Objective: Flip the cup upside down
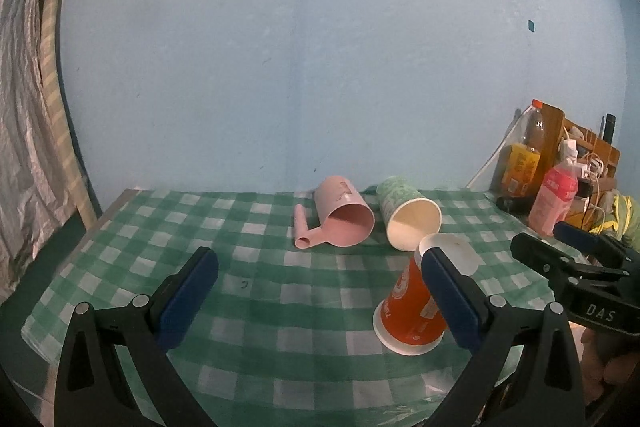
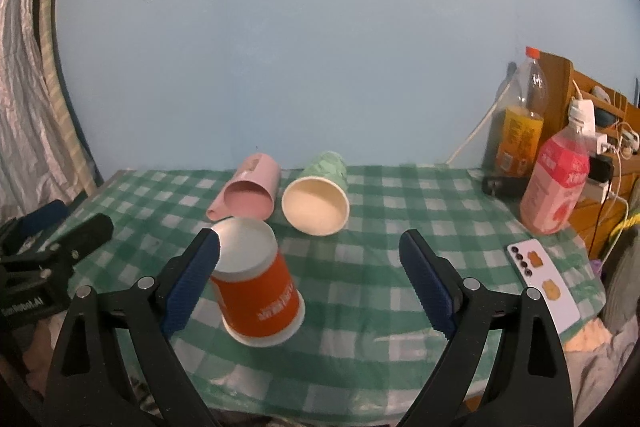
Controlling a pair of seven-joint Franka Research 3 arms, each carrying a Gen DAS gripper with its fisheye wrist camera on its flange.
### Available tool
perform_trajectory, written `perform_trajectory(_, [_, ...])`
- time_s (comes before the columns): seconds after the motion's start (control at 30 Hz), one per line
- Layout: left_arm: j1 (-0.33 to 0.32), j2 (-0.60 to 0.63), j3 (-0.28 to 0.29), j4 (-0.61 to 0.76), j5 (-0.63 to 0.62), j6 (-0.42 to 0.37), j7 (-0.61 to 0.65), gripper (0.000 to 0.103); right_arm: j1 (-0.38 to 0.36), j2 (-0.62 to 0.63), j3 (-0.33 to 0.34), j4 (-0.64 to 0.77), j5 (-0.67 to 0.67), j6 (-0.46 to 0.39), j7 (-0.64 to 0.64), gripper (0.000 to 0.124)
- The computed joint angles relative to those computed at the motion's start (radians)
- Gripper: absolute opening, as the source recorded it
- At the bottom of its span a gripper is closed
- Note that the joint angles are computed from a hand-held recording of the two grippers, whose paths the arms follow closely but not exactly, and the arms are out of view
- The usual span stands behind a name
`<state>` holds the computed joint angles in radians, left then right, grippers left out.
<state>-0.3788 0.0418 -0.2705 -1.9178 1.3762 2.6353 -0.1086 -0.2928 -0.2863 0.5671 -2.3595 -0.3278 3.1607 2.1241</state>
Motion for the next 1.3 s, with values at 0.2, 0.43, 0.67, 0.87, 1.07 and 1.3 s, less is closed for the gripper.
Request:
perform_trajectory(0.2, [-0.006, -0.009, -0.006, -0.002, 0.022, -0.016, -0.014, 0.102, 0.022, -0.001, -0.024, -0.011, 0.014, -0.003, -0.004, 0.090])
perform_trajectory(0.43, [-0.010, 0.000, -0.010, 0.008, 0.015, -0.020, 0.011, 0.103, 0.045, 0.006, -0.043, -0.009, 0.009, -0.009, -0.009, 0.090])
perform_trajectory(0.67, [-0.020, 0.018, -0.005, 0.024, -0.095, -0.043, 0.107, 0.103, 0.048, 0.007, -0.047, -0.007, -0.002, -0.014, 0.000, 0.090])
perform_trajectory(0.87, [-0.026, 0.015, -0.002, 0.022, -0.077, -0.050, 0.099, 0.103, 0.072, 0.008, -0.068, -0.012, -0.002, -0.017, -0.003, 0.090])
perform_trajectory(1.07, [-0.028, 0.019, -0.002, 0.026, -0.081, -0.055, 0.111, 0.103, 0.101, 0.019, -0.094, -0.007, 0.004, -0.020, -0.014, 0.090])
perform_trajectory(1.3, [-0.027, 0.023, 0.001, 0.024, -0.100, -0.044, 0.123, 0.103, 0.128, 0.027, -0.118, -0.004, 0.002, -0.024, -0.017, 0.090])
